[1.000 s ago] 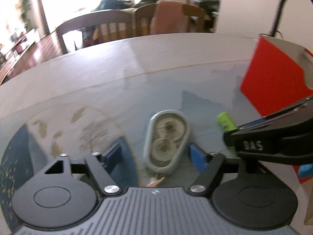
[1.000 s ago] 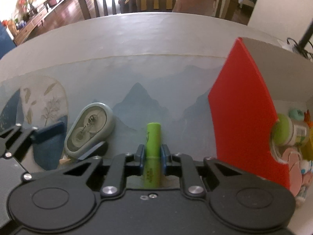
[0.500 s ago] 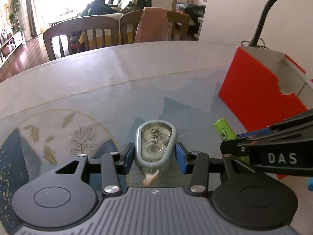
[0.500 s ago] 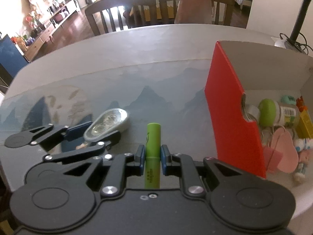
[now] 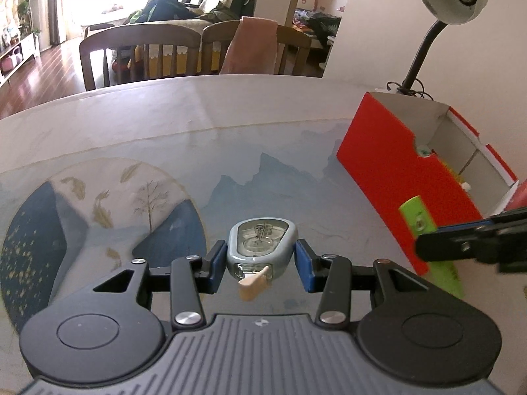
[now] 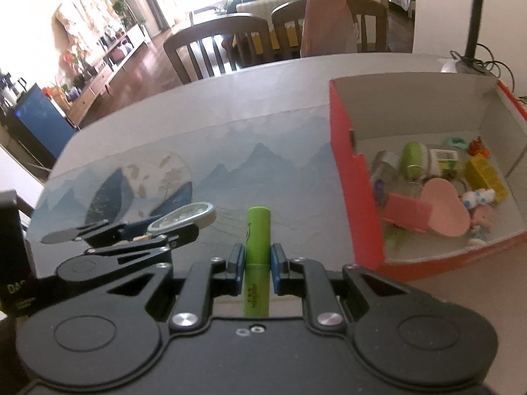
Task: Organize rigid objects
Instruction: 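Grasp the white tape dispenser with the left gripper while the right grasps the green glue stick, then carry the tape dispenser and glue stick over the red shoebox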
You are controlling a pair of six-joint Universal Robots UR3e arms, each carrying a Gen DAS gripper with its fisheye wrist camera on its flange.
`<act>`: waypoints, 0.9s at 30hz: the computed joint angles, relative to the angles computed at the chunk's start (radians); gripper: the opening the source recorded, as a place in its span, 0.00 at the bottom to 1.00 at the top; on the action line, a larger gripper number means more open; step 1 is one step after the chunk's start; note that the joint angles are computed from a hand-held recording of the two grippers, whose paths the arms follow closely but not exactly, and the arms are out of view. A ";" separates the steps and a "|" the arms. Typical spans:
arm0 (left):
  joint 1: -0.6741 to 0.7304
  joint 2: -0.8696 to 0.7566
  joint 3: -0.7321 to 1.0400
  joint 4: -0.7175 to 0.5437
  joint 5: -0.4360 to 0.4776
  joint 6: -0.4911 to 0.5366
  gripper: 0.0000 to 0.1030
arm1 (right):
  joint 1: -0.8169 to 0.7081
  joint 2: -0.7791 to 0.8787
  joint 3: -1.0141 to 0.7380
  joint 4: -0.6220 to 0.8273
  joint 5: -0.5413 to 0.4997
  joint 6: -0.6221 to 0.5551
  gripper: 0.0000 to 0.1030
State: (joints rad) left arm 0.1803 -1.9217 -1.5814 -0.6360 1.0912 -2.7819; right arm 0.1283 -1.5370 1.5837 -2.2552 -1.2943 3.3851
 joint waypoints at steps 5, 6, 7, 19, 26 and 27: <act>0.023 0.117 -0.060 -0.049 -0.038 0.007 0.42 | -0.077 -0.112 0.062 0.006 0.045 -0.030 0.15; 0.023 0.135 -0.062 -0.061 -0.042 0.008 0.42 | -0.098 -0.134 0.072 0.014 0.056 -0.038 0.15; 0.022 0.155 -0.064 -0.073 -0.048 0.006 0.42 | -0.122 -0.157 0.083 0.025 0.072 -0.050 0.15; -0.106 0.196 0.079 -0.120 -0.028 -0.098 0.42 | -0.419 -0.277 0.123 0.111 0.194 -0.248 0.15; -0.259 0.049 0.295 -0.119 0.062 -0.188 0.42 | -0.565 -0.235 0.120 0.094 0.247 -0.342 0.15; -0.279 0.022 0.331 -0.126 0.075 -0.196 0.42 | -0.582 -0.225 0.121 0.091 0.255 -0.353 0.15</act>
State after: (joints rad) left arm -0.0988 -1.8998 -1.2500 -0.7618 1.1665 -2.9784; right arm -0.4541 -1.7616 1.7049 -2.1643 -1.0396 3.0320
